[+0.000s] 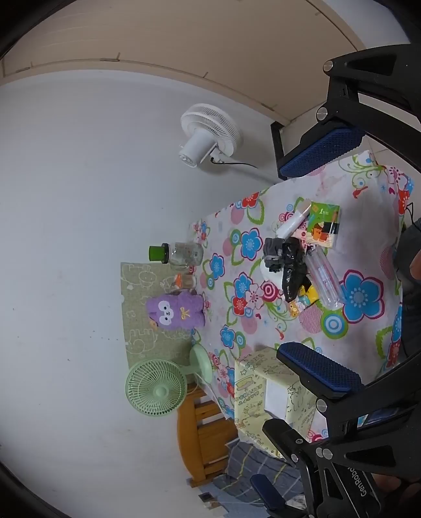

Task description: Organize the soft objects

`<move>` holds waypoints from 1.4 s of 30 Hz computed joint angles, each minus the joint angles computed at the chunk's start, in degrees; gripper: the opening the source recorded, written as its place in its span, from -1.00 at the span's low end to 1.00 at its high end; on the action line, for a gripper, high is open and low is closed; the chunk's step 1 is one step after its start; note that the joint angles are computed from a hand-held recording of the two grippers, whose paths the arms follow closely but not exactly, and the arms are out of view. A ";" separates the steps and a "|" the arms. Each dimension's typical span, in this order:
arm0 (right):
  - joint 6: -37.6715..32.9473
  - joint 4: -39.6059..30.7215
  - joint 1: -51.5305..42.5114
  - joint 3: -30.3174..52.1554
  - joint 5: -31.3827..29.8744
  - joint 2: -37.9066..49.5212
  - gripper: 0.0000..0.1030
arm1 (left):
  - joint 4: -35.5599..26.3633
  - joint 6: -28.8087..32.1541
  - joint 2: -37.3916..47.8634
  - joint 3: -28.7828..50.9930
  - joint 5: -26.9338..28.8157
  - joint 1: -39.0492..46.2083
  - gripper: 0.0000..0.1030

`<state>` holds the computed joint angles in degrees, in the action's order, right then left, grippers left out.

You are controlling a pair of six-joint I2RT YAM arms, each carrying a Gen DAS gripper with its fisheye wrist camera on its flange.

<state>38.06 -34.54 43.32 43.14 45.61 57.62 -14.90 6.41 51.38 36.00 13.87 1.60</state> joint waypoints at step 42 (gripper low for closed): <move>0.46 -0.63 0.49 0.37 0.26 -0.08 1.00 | 0.77 -1.08 -0.70 -1.52 -1.57 -1.54 0.99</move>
